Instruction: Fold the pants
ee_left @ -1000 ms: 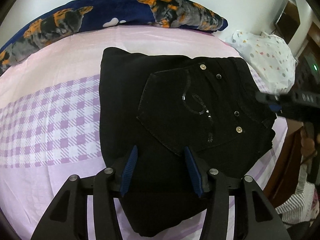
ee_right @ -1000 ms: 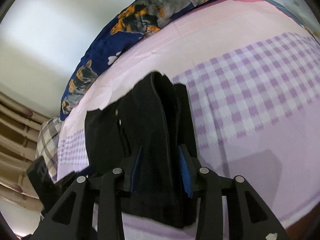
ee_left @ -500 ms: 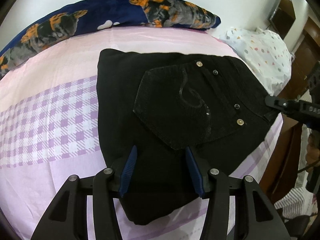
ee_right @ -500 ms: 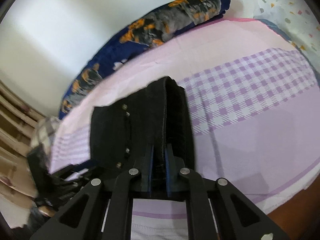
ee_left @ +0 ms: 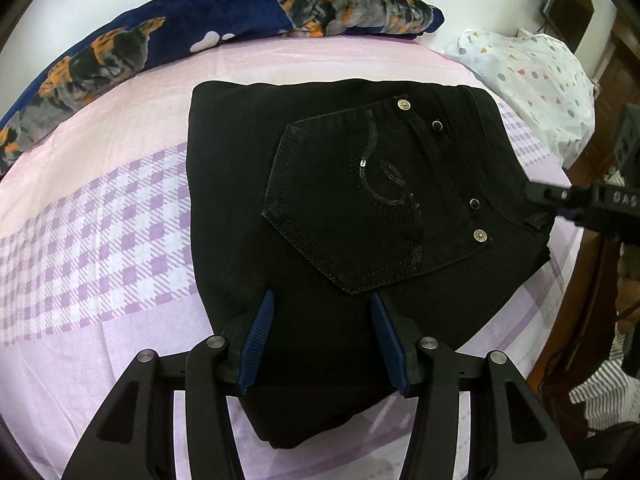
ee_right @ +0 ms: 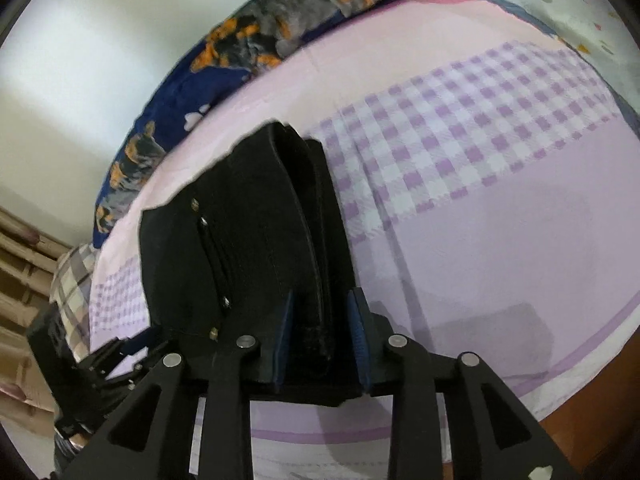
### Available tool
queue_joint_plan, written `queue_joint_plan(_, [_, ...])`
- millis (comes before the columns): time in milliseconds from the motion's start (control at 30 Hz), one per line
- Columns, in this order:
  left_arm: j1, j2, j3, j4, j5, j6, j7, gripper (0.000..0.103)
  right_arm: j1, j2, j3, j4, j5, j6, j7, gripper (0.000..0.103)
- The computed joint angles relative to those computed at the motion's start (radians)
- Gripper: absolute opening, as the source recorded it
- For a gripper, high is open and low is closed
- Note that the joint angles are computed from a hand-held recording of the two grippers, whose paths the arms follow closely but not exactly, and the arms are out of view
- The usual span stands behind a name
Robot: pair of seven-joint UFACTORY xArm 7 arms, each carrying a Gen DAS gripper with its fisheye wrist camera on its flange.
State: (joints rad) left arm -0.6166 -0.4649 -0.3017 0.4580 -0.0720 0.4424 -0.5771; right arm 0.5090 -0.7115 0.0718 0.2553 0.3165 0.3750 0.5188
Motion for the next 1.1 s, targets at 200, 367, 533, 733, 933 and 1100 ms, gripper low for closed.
queue_joint_plan(200, [0.007,0.004,-0.009,0.006,0.014,0.006,-0.010,0.052,-0.097,0.009,0.091,0.077,-0.119,-0.014,0.043,0.027])
queue_joint_plan(367, [0.007,-0.001,-0.010,0.003,0.020,0.007,-0.015,0.052,-0.141,0.148,0.133,0.192,-0.208,-0.061,0.043,0.027])
queue_joint_plan(533, [0.009,0.000,-0.014,0.003,0.028,0.007,-0.020,0.052,-0.238,0.263,0.226,0.257,-0.341,-0.125,0.134,0.026])
queue_joint_plan(733, [0.002,-0.003,-0.006,-0.004,0.020,-0.004,-0.016,0.052,-0.250,0.359,0.234,0.281,-0.444,-0.089,0.180,0.022])
queue_joint_plan(933, [0.000,-0.005,-0.001,-0.006,0.013,-0.005,-0.010,0.052,-0.153,0.308,0.179,0.212,-0.396,-0.041,0.135,0.022])
queue_joint_plan(1100, [-0.001,-0.009,0.000,-0.008,0.011,-0.003,-0.007,0.052,-0.117,0.213,0.203,0.141,-0.385,0.002,0.158,0.022])
